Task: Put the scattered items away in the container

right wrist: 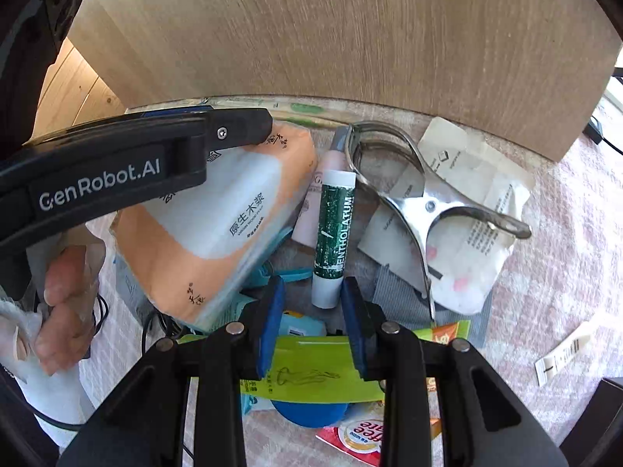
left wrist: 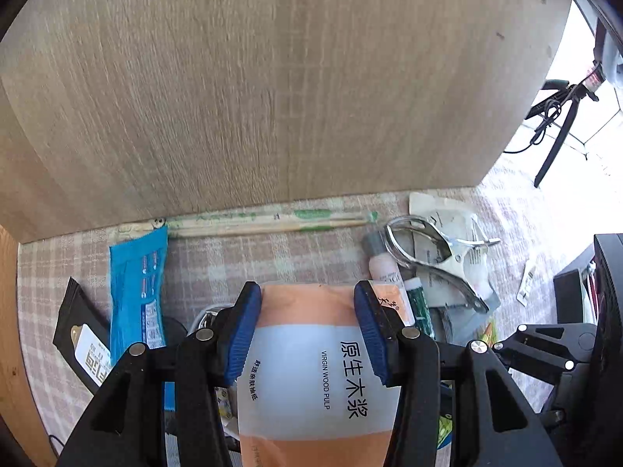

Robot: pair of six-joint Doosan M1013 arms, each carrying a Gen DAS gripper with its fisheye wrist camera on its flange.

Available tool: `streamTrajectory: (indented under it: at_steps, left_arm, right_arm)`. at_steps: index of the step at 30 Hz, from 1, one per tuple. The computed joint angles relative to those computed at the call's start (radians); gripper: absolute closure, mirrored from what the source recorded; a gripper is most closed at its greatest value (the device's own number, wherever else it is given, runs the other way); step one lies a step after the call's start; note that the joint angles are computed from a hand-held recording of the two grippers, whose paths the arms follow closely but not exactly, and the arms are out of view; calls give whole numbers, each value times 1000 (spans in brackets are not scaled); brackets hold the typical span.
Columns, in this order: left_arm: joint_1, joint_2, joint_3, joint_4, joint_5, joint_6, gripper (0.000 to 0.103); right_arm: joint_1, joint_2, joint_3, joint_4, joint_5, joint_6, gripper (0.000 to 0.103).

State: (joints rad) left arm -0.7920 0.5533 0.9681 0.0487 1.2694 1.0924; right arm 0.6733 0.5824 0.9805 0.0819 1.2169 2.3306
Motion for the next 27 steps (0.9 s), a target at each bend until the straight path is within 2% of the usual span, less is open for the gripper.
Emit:
streamTrajectory:
  at_steps: [8, 14, 18, 20, 23, 27]
  left_arm:
    - [-74, -94, 143, 8, -40, -65, 55]
    - [-96, -171, 242, -94, -87, -67, 55]
    - [-109, -217, 269, -38, -79, -126, 56]
    - [-117, -252, 291, 15, -77, -181, 56]
    - [-127, -291, 331, 38, -98, -250, 55]
    - [-129, -322, 381, 9, -132, -266, 51]
  right_arm:
    - [59, -90, 139, -11, -10, 3, 73]
    - [119, -146, 212, -74, 29, -1, 74]
    - [153, -164, 225, -118, 111, -3, 74]
    - [165, -179, 230, -161, 121, 39, 74]
    - [170, -218, 257, -191, 40, 140, 74]
    - [178, -242, 277, -218, -93, 273, 72]
